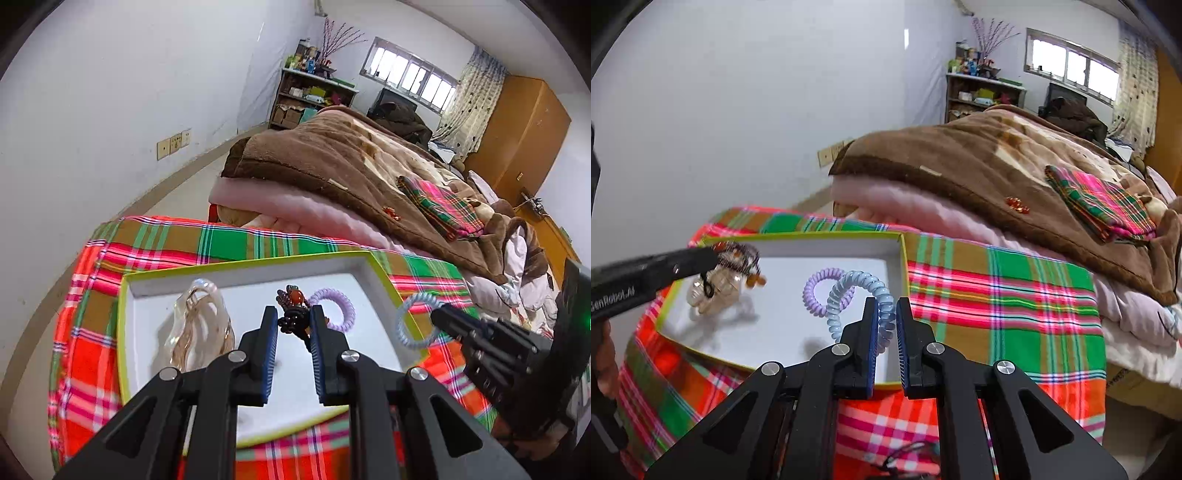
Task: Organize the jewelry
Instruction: 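Carry the beaded bracelet and blue coil tie into the white box with both tools, then open both tools to release the bracelet and blue tie in the box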
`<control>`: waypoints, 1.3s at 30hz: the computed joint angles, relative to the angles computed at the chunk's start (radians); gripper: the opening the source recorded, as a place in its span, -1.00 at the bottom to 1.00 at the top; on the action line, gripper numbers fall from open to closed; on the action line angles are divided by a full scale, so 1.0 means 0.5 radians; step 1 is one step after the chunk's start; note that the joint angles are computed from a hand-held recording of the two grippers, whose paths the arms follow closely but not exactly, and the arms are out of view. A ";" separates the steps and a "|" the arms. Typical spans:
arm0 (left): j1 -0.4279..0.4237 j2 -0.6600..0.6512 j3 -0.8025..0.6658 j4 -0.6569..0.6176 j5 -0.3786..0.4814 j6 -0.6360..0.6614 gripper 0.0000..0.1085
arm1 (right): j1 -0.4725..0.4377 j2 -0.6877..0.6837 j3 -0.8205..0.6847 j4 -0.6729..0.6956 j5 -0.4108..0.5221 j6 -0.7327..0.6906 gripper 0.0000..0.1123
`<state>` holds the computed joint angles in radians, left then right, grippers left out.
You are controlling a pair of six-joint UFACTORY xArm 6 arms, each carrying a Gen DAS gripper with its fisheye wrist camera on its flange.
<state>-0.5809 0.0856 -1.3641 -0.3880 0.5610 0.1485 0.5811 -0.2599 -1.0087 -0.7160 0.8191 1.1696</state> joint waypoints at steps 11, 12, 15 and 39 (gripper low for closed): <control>0.006 0.244 -0.201 0.045 0.072 -0.084 -0.67 | -0.039 0.234 -0.147 0.127 0.112 -0.216 -0.82; 0.007 0.260 -0.214 0.066 0.086 -0.103 -0.67 | -0.043 0.258 -0.165 0.146 0.127 -0.242 -0.82; 0.014 0.295 -0.240 0.091 0.112 -0.135 -0.67 | -0.043 0.305 -0.203 0.161 0.140 -0.277 -0.82; -0.016 0.416 -0.389 0.421 0.156 -0.335 -0.63 | -0.082 0.423 -0.275 0.162 0.109 -0.306 -0.81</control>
<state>-0.5889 0.2938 -1.5584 -0.1775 0.6392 -0.0190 0.5403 -0.0483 -1.1459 -0.6350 0.8738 1.0167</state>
